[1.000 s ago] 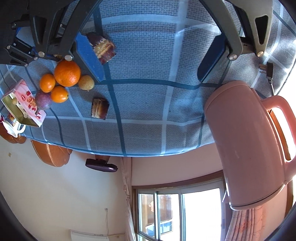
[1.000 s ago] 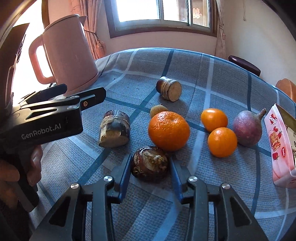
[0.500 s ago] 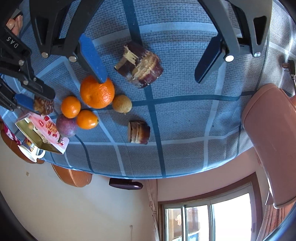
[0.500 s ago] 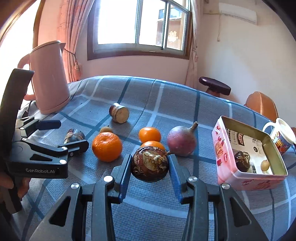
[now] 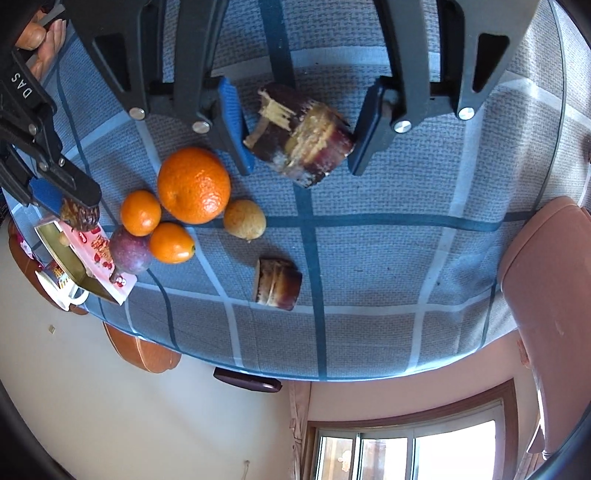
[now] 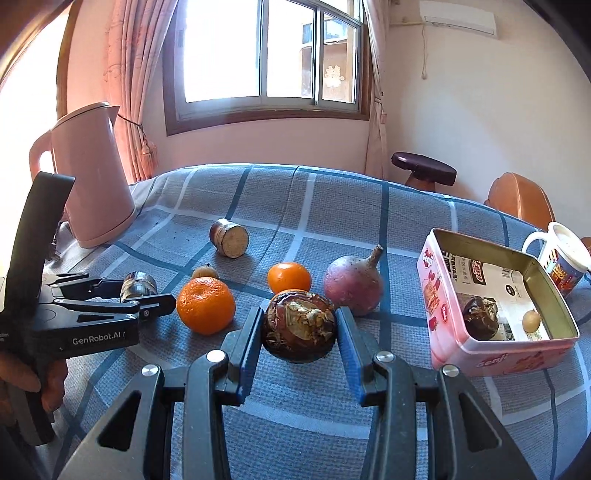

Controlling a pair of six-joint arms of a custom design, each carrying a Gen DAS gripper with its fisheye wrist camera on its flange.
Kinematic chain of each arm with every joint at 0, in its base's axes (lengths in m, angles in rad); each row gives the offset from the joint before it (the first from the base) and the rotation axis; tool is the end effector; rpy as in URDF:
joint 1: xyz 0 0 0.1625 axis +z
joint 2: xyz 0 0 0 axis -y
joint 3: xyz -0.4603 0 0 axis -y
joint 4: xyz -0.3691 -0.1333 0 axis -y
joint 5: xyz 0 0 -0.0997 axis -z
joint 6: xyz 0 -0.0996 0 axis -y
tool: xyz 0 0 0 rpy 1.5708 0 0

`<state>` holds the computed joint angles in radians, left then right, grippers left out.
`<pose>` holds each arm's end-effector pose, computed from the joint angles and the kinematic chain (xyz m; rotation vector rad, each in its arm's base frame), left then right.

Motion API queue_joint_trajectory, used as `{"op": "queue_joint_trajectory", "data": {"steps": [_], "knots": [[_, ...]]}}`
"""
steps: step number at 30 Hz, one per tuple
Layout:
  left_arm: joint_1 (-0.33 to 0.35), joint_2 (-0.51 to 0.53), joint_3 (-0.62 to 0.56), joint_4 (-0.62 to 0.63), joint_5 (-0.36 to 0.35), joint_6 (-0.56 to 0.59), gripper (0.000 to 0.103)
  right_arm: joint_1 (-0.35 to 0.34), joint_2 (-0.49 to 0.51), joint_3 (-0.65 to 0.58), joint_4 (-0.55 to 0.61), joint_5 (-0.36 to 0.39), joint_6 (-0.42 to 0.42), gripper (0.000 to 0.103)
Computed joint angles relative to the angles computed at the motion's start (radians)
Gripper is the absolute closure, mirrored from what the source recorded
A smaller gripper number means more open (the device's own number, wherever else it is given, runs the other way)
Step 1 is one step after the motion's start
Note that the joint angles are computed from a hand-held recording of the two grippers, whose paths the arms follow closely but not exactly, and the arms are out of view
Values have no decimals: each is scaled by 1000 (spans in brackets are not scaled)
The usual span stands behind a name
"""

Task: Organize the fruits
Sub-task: 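Grasp a dark brown round fruit with the right tool while the left tool grasps a cut brown chunk, then carry the held fruit and brown chunk over the pink tin box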

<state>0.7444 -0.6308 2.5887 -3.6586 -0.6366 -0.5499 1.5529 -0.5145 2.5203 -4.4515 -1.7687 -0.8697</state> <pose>-0.1047 -0.3866 0.0464 0.2478 2.3413 -0.8719 0.1068 -0.3860 0.0682 0.9047 -2.2682 0.9263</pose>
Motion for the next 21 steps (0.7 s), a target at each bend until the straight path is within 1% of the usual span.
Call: {"op": "queue_joint_trajectory", "data": {"steps": [2, 4, 7, 12, 17, 21], "knots": [[-4, 5, 15, -39, 20, -26, 49, -1, 2, 0, -14, 4, -1, 61], [-12, 29, 39, -145, 39, -36, 49, -2, 6, 0, -30, 10, -5, 61], [-37, 75, 57, -265, 97, -56, 49, -3, 14, -2, -61, 13, -18, 61], [-98, 167, 68, -439, 200, -42, 49, -3, 27, -1, -123, 26, -41, 61], [-156, 238, 49, -523, 300, -14, 49, -8, 28, 3, -166, 48, -56, 61], [-185, 283, 25, -586, 341, 26, 49, -17, 18, 3, -188, 71, -64, 61]]}}
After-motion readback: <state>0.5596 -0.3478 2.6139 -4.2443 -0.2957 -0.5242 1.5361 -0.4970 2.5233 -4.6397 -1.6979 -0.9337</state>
